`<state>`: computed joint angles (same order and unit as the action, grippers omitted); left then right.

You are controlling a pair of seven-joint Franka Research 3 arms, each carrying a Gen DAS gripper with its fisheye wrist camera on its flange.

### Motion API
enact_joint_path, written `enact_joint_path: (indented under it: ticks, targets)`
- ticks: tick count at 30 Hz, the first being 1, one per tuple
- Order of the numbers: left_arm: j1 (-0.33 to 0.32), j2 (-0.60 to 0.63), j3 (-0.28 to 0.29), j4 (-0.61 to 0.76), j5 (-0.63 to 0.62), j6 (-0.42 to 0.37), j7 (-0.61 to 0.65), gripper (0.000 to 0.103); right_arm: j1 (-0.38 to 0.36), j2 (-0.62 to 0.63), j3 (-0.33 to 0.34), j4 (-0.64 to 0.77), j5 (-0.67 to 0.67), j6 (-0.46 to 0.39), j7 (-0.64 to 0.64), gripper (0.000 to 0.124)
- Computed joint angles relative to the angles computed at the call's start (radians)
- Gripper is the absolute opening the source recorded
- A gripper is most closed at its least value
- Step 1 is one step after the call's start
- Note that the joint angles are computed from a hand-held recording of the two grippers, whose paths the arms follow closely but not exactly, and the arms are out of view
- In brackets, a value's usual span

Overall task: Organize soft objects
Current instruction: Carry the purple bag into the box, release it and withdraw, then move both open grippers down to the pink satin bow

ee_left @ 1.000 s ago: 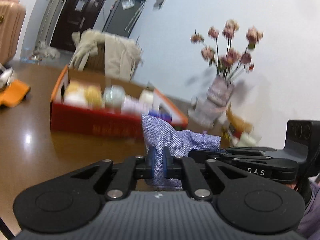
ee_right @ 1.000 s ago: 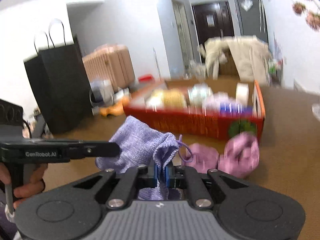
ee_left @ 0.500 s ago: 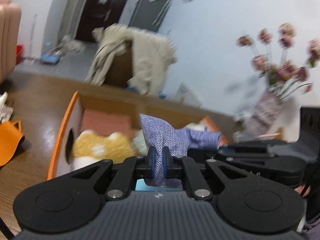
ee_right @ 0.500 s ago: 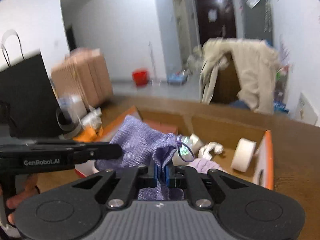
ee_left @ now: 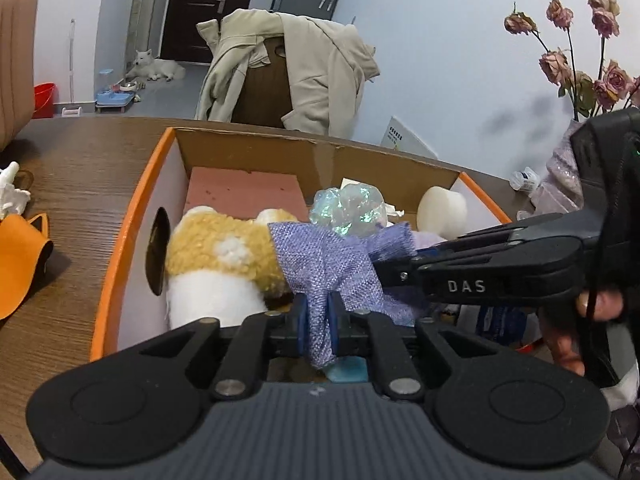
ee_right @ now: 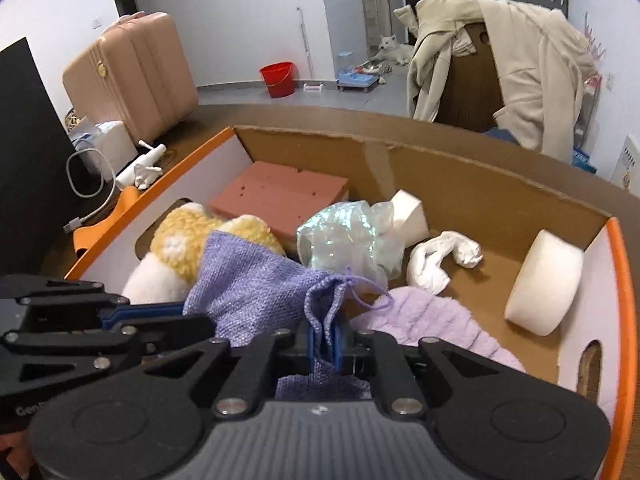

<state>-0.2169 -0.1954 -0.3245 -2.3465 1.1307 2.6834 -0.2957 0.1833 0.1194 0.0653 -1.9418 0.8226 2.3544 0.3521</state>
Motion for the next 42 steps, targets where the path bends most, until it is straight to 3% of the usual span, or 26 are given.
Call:
enact_joint_path:
  ticks: [2,5,14,21,26,30,34,38,42]
  targets:
    - [-0.012,-0.032,-0.010,-0.010,-0.026,-0.041,0.003,0.022,-0.003,-0.028,-0.002,-0.019,0.016,0.012,-0.015,0.024]
    - [-0.032,-0.113,-0.034,-0.033,-0.069,-0.100,0.024,0.024,-0.021,-0.097,-0.024,-0.044,0.057,-0.034,-0.054,0.044]
    - [-0.089,-0.350,-0.180,-0.028,-0.162,-0.367,0.104,0.034,-0.044,-0.413,-0.151,-0.215,0.159,-0.104,-0.176,0.055]
    - [-0.148,-0.424,-0.291,0.004,-0.224,-0.544,0.130,0.053,-0.057,-0.628,-0.237,-0.350,0.160,-0.147,-0.183,0.061]
    - [-0.181,-0.397,-0.425,0.055,-0.240,-0.752,0.086,0.071,-0.065,-0.795,-0.324,-0.491,0.215,-0.181,-0.253,0.073]
    - [-0.208,-0.322,-0.567,0.100,-0.222,-0.920,-0.025,0.088,-0.125,-0.949,-0.383,-0.636,0.193,-0.210,-0.309,0.074]
    - [-0.215,-0.205,-0.713,0.156,-0.193,-1.050,-0.158,0.099,-0.221,-1.086,-0.466,-0.774,0.149,-0.267,-0.355,0.085]
    - [-0.253,-0.121,-0.747,0.183,-0.172,-1.101,-0.202,0.100,-0.348,-1.130,-0.529,-0.834,0.066,-0.346,-0.340,0.086]
    - [-0.294,-0.085,-0.706,0.185,-0.131,-1.101,-0.217,0.100,-0.398,-1.092,-0.528,-0.834,0.066,-0.361,-0.350,0.086]
